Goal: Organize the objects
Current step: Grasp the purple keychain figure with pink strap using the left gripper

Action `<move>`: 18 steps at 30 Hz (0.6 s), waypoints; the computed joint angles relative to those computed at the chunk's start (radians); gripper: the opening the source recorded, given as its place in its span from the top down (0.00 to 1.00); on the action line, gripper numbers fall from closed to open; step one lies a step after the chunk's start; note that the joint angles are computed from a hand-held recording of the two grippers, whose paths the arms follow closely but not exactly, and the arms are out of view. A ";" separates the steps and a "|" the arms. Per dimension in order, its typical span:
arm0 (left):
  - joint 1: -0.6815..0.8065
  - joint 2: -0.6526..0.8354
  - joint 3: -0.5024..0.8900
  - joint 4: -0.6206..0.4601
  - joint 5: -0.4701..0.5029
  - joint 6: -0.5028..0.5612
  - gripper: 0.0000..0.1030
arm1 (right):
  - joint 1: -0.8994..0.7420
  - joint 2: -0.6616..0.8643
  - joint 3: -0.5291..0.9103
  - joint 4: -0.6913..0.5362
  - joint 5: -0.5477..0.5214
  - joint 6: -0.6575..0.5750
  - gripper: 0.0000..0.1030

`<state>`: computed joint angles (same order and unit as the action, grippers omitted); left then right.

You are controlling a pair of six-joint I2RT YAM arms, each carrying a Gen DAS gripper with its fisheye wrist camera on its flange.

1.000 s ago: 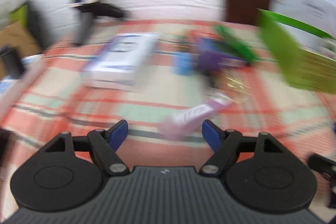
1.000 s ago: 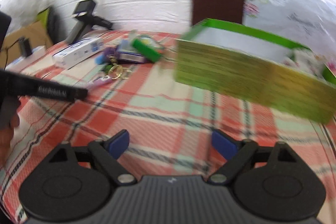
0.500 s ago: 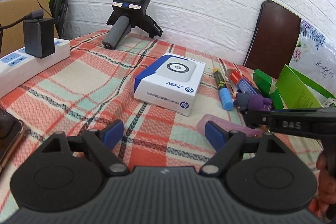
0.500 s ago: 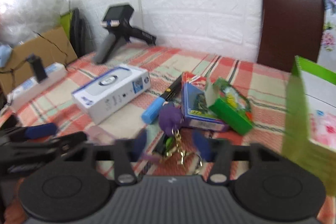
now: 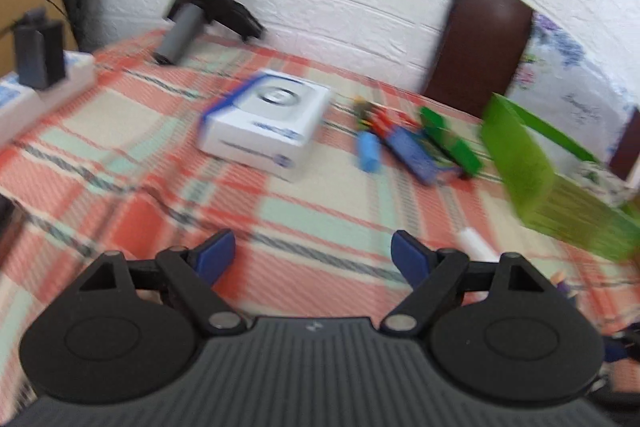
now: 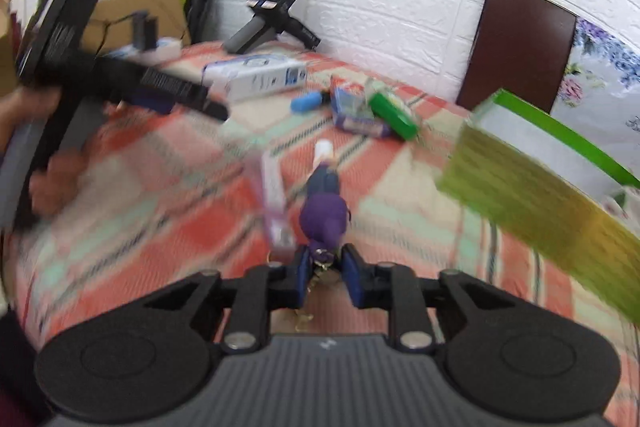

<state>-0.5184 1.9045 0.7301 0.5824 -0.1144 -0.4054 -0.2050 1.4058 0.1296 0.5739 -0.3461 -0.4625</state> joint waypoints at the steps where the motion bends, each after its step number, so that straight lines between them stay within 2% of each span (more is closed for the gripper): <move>1: -0.009 -0.018 -0.002 -0.024 0.052 -0.019 0.17 | -0.033 -0.026 -0.011 -0.024 -0.040 -0.005 0.54; 3: -0.033 -0.045 0.002 -0.068 0.140 -0.046 0.16 | -0.077 -0.060 -0.018 -0.057 -0.101 -0.009 0.38; 5: -0.063 -0.056 0.029 -0.130 0.191 -0.064 0.16 | -0.078 -0.066 -0.018 -0.052 -0.107 -0.001 0.37; 8: -0.100 -0.064 0.060 -0.184 0.261 -0.082 0.15 | -0.076 -0.066 -0.017 -0.048 -0.128 0.005 0.26; 10: -0.125 -0.062 0.077 -0.211 0.276 -0.090 0.12 | -0.095 -0.086 -0.041 -0.051 -0.159 -0.023 0.20; 12: -0.147 -0.042 0.106 -0.243 0.272 -0.093 0.11 | -0.098 -0.093 -0.058 -0.044 -0.167 -0.028 0.19; 14: -0.165 0.004 0.156 -0.284 0.239 -0.084 0.20 | -0.120 -0.105 -0.056 -0.069 -0.200 -0.042 0.22; 15: -0.168 0.030 0.180 -0.301 0.234 -0.078 0.38 | -0.136 -0.121 -0.051 -0.105 -0.231 -0.059 0.29; 16: -0.172 0.045 0.188 -0.297 0.209 -0.071 0.48 | -0.149 -0.133 -0.041 -0.151 -0.261 -0.079 0.36; 17: -0.171 0.049 0.182 -0.275 0.200 -0.066 0.51 | -0.155 -0.134 -0.029 -0.189 -0.283 -0.097 0.39; 18: -0.159 0.045 0.174 -0.262 0.223 -0.071 0.59 | -0.148 -0.135 -0.024 -0.210 -0.287 -0.102 0.48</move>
